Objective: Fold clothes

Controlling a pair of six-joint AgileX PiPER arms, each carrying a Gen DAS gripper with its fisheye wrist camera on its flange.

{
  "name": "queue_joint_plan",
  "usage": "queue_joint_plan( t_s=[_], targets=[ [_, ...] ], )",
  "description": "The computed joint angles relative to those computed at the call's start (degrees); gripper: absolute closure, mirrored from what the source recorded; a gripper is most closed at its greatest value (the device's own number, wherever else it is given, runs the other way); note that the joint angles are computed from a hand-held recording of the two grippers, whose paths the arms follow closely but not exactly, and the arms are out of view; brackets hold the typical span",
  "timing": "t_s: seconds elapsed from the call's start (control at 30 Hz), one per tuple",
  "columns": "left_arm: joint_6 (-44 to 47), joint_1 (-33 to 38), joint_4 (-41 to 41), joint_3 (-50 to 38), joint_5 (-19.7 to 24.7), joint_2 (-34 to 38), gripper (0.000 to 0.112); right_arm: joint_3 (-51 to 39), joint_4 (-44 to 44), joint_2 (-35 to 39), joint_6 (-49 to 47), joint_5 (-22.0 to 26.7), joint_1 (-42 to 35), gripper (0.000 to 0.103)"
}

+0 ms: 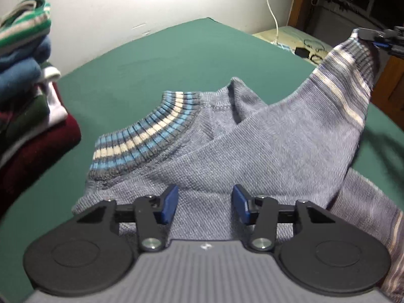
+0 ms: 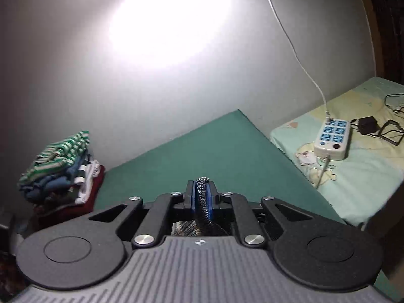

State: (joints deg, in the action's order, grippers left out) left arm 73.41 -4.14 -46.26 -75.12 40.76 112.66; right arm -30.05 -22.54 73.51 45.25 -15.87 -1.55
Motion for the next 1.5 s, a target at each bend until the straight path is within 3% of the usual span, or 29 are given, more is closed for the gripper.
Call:
queue_joint_plan(
  t_s=[0.03, 0.2, 0.5, 0.77, 1.17, 1.33, 1.5],
  targets=[
    [-0.9, 0.2, 0.1, -1.2, 1.1, 0.8, 0.07, -0.4, -5.4, -0.9, 5.5, -0.3, 0.2, 0.094],
    [-0.6, 0.3, -1.4, -2.2, 1.1, 2.0, 0.07, -1.8, -16.3, -3.8, 17.8, -2.5, 4.3, 0.094],
    [-0.4, 2.3, -6.2, -1.3, 3.8, 2.2, 0.07, -2.8, -21.4, -4.3, 27.1, -7.7, 13.6, 0.094],
    [2.3, 3.0, -5.2, 1.6, 0.8, -1.1, 0.07, -2.6, -23.8, -4.8, 32.7, -10.4, 20.4, 0.094],
    [3.8, 4.6, -5.4, 1.9, 1.1, -0.5, 0.067, -2.7, -44.7, -6.1, 52.8, -11.3, 26.4, 0.094],
    [4.2, 8.8, -6.7, 1.6, 5.2, -1.4, 0.064, -1.3, -50.7, -9.0, 58.7, -10.1, 27.9, 0.094],
    [-1.0, 11.0, -6.6, -1.1, 11.4, -0.3, 0.063, 0.3, -54.0, -10.8, 62.3, -7.4, 29.3, 0.094]
  ],
)
